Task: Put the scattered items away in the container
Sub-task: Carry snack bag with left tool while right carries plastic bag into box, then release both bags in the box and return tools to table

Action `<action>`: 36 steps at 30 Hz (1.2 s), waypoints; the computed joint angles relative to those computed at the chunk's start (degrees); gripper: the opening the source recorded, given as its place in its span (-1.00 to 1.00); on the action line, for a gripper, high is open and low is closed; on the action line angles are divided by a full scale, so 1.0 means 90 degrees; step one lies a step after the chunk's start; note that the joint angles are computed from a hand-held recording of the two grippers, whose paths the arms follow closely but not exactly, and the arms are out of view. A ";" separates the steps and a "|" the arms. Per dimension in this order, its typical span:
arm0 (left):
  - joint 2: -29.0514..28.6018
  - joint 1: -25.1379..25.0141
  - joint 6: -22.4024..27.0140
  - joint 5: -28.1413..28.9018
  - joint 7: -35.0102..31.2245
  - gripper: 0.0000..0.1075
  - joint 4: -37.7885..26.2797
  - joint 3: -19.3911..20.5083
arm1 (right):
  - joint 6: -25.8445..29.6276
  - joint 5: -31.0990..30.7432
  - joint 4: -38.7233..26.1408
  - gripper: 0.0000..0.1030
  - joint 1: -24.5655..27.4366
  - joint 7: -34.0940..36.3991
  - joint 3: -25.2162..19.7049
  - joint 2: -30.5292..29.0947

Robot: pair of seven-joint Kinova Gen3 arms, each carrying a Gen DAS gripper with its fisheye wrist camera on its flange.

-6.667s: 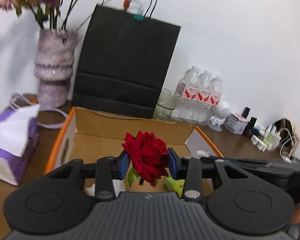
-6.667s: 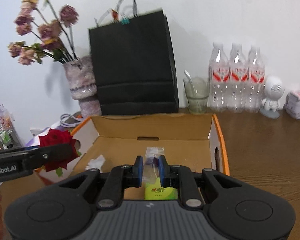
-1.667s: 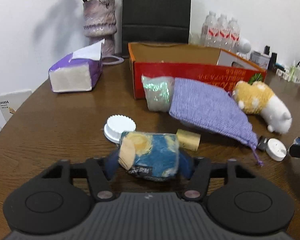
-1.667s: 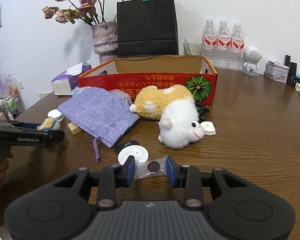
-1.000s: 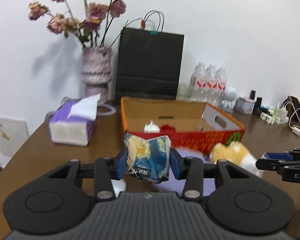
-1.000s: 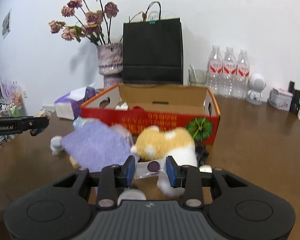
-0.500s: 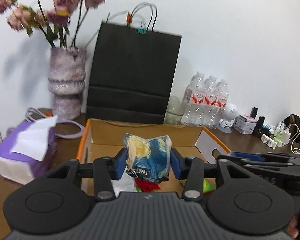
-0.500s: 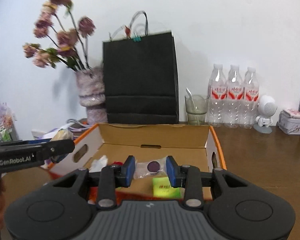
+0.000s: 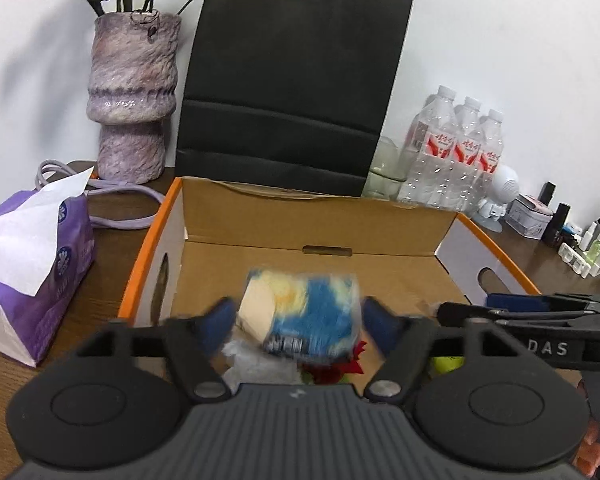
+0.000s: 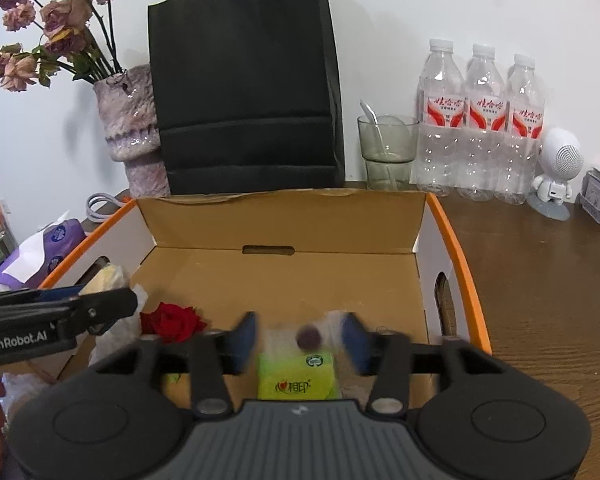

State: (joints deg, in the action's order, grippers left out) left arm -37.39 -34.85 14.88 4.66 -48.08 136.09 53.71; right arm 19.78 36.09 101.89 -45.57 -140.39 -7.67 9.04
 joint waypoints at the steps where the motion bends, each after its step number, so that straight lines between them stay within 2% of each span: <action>1: -0.0122 -0.0085 0.0133 -0.0001 0.0032 0.89 -0.0067 0.0075 | 0.0001 0.0060 0.0017 0.55 -0.0039 -0.0061 0.0025 -0.0022; 3: -0.0337 -0.0168 0.0266 -0.0017 0.0033 0.92 -0.0143 0.0157 | 0.0009 0.0288 0.0054 0.77 -0.0119 -0.0222 0.0058 -0.0085; 6: -0.0375 -0.0009 0.0237 0.0014 -0.0038 0.92 -0.0134 -0.0004 | 0.0167 0.0764 0.0054 0.95 -0.0250 -0.0687 0.0076 -0.0150; 8: -0.0398 0.0023 0.0301 0.0030 -0.0050 0.92 -0.0178 -0.0054 | 0.0350 0.0921 -0.0002 1.00 -0.0228 -0.0809 -0.0016 -0.0157; 18: -0.0604 0.0208 0.0481 0.0049 -0.0084 0.92 -0.0268 -0.0271 | 0.0452 0.0905 -0.0014 1.00 -0.0004 -0.0776 -0.0326 -0.0274; 21: -0.0815 0.0418 0.0630 0.0042 -0.0082 0.92 -0.0303 -0.0471 | 0.0441 0.0914 0.0049 1.00 0.0041 -0.0784 -0.0400 -0.0389; 25: -0.1172 0.0864 0.0833 0.0029 -0.0111 0.92 -0.0289 -0.0841 | 0.0485 0.1246 0.0259 1.00 0.0071 -0.1107 -0.0559 -0.0651; 30: -0.1554 0.1417 0.1387 -0.0003 -0.0231 0.92 -0.0301 -0.1164 | 0.0628 0.1563 0.0687 1.00 0.0308 -0.1382 -0.0972 -0.1086; 36: -0.1796 0.1992 0.2175 0.0033 -0.0485 0.92 -0.0299 -0.1233 | 0.0890 0.1159 0.1170 1.00 0.0670 -0.1053 -0.1456 -0.1575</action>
State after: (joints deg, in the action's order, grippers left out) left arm -53.55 -16.92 34.46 4.96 -52.44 133.40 42.61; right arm 27.79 46.52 112.42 -39.54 -149.87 -20.77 -5.14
